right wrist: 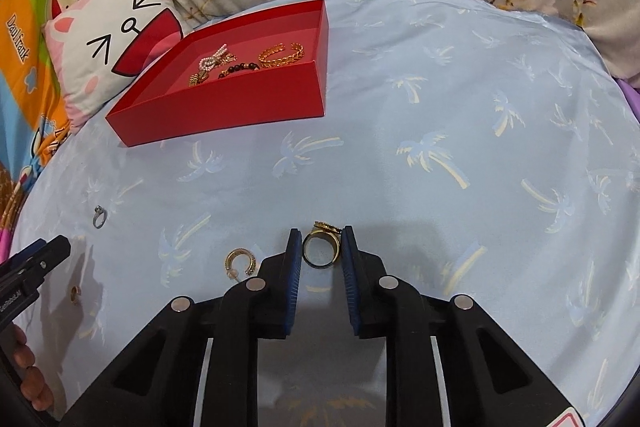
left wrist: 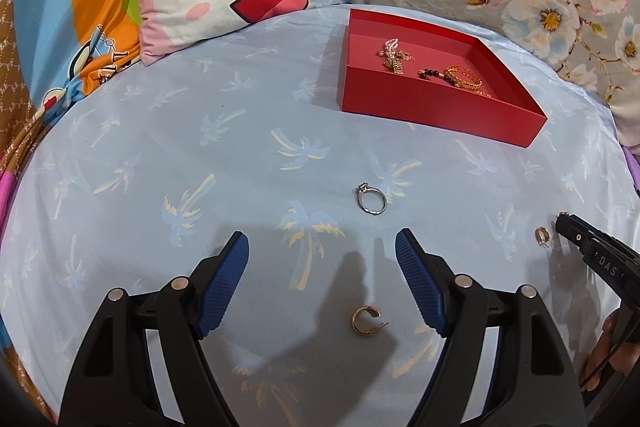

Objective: Organize jewelry
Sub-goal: 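Close the right tool on the gold ring with a stone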

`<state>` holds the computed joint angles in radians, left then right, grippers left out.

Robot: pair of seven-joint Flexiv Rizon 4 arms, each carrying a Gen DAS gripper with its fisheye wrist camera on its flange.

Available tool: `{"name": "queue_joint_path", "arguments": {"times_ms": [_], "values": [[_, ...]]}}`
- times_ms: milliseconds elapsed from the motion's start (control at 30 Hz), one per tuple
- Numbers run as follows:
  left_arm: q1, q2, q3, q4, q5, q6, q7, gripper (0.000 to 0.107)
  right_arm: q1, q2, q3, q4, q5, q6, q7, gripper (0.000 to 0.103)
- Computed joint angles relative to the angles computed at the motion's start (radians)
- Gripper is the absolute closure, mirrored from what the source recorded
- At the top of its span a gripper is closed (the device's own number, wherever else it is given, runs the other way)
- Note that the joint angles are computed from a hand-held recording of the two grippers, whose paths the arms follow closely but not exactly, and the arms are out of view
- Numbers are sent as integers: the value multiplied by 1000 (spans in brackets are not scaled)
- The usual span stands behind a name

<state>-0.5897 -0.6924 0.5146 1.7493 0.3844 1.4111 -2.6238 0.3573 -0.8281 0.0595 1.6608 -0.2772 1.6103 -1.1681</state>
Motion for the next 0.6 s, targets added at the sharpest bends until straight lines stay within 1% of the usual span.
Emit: {"name": "queue_joint_path", "arguments": {"times_ms": [100, 167, 267, 433, 600], "values": [[10, -9, -8, -18, -4, -3, 6, 33, -11, -3, 14, -2, 3, 2, -3, 84], [29, -20, -28, -37, -15, -10, 23, 34, -14, -4, 18, -3, 5, 4, -4, 84], [40, -42, -38, -72, -29, -39, 36, 34, -32, -7, 40, -6, 10, 9, -9, 84], [72, -67, -71, -111, -43, -75, 56, 43, -50, -11, 61, -9, 17, 15, -15, 84], [73, -79, -67, -130, -39, -88, 42, 44, -59, -12, 75, -10, 20, 15, -19, 84]]}}
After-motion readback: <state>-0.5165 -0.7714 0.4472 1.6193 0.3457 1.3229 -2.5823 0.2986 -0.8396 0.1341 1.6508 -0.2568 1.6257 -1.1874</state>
